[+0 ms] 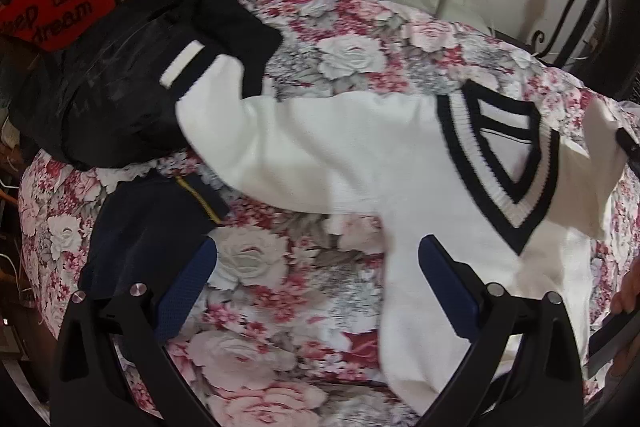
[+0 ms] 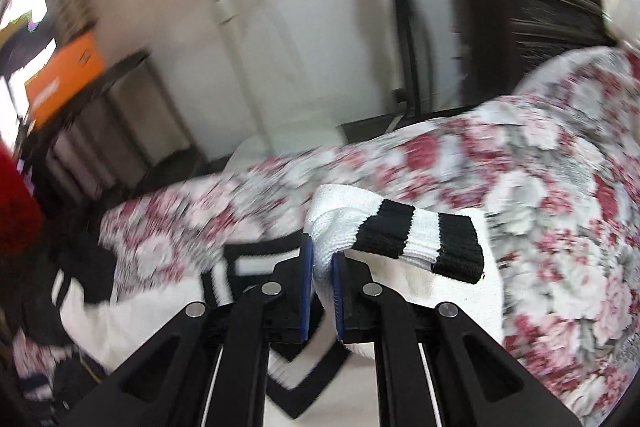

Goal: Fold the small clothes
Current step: 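Fold the gripped sleeve across the sweater body toward the collar with the right tool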

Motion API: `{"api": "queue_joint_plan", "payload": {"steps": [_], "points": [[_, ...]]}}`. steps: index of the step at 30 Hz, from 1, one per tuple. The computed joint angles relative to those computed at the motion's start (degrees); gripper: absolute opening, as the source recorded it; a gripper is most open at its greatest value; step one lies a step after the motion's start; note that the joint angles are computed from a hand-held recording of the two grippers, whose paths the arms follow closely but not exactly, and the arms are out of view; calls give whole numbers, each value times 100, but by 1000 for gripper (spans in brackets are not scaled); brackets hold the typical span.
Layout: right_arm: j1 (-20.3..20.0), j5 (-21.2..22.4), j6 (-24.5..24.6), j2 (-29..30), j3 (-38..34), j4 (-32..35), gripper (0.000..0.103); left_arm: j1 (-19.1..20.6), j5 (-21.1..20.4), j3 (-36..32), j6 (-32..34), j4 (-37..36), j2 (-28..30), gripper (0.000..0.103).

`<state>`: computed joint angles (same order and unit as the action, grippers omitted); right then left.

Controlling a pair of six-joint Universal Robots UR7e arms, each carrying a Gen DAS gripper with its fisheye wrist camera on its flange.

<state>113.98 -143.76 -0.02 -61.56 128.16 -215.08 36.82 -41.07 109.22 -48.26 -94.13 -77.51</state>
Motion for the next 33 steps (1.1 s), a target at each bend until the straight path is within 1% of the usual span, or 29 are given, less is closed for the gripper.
{"api": "queue_joint_plan", "payload": {"steps": [2,3,5,7,8,9,11,12,13,14,15,17,19,20,21,22,23,24,25,26,28,29,30,33], "points": [[53,68,-89,286,-140,120,10,81,99,3,-81,85,-24,99],[78,99,-80,435,-210,215,10,160,80,-23,-115,60,-1,99],[79,219,15,610,-256,373,10,363,-253,-114,11,-194,95,99],[41,339,101,728,-226,426,9,584,-758,-283,240,-475,291,99],[-5,508,223,782,-203,680,11,654,-888,-365,273,-545,398,99],[-87,742,324,750,-186,1123,12,689,-925,-409,234,-598,491,99],[-195,984,336,760,-198,1992,12,701,-888,-436,103,-676,629,99],[-224,1032,344,785,-206,2281,21,719,-878,-468,57,-713,722,99],[-290,1196,425,723,-178,2594,30,740,-904,-507,37,-730,811,98],[-416,1593,643,511,-110,3070,43,767,-948,-544,53,-758,898,98],[-458,1767,791,327,-48,3307,45,783,-1008,-574,91,-792,995,98],[-491,2076,918,-53,152,3389,47,761,-1022,-618,137,-793,1160,98],[-552,2395,1014,-613,450,3432,53,668,-895,-643,198,-810,1358,98],[-566,2403,1066,-843,622,3318,58,596,-831,-655,271,-840,1487,98],[-580,2325,1130,-1039,782,3197,64,540,-813,-645,361,-889,1556,99],[-643,2194,1211,-1277,923,3138,65,446,-769,-612,536,-989,1657,98],[-704,1995,1415,-1500,1095,3101,65,368,-710,-576,670,-1052,1719,98],[-812,1882,1609,-1767,1221,3214,65,218,-534,-491,872,-1144,1825,98],[-919,1838,1748,-1915,1287,3266,65,85,-362,-403,1025,-1216,1903,99],[-1092,1826,1962,-2164,1451,3277,65,-90,-106,-285,1220,-1314,2017,98],[-1435,2018,2190,-2563,1681,3283,65,-311,315,-153,1425,-1411,2200,99],[-1619,2212,2273,-2800,1829,3259,65,-431,627,-53,1526,-1509,2306,99],[-1729,2338,2317,-2928,1899,3244,65,-489,835,11,1594,-1594,2379,99],[-1897,2681,2401,-3171,2064,3122,65,-521,1150,98,1896,-1929,2550,99]]}}
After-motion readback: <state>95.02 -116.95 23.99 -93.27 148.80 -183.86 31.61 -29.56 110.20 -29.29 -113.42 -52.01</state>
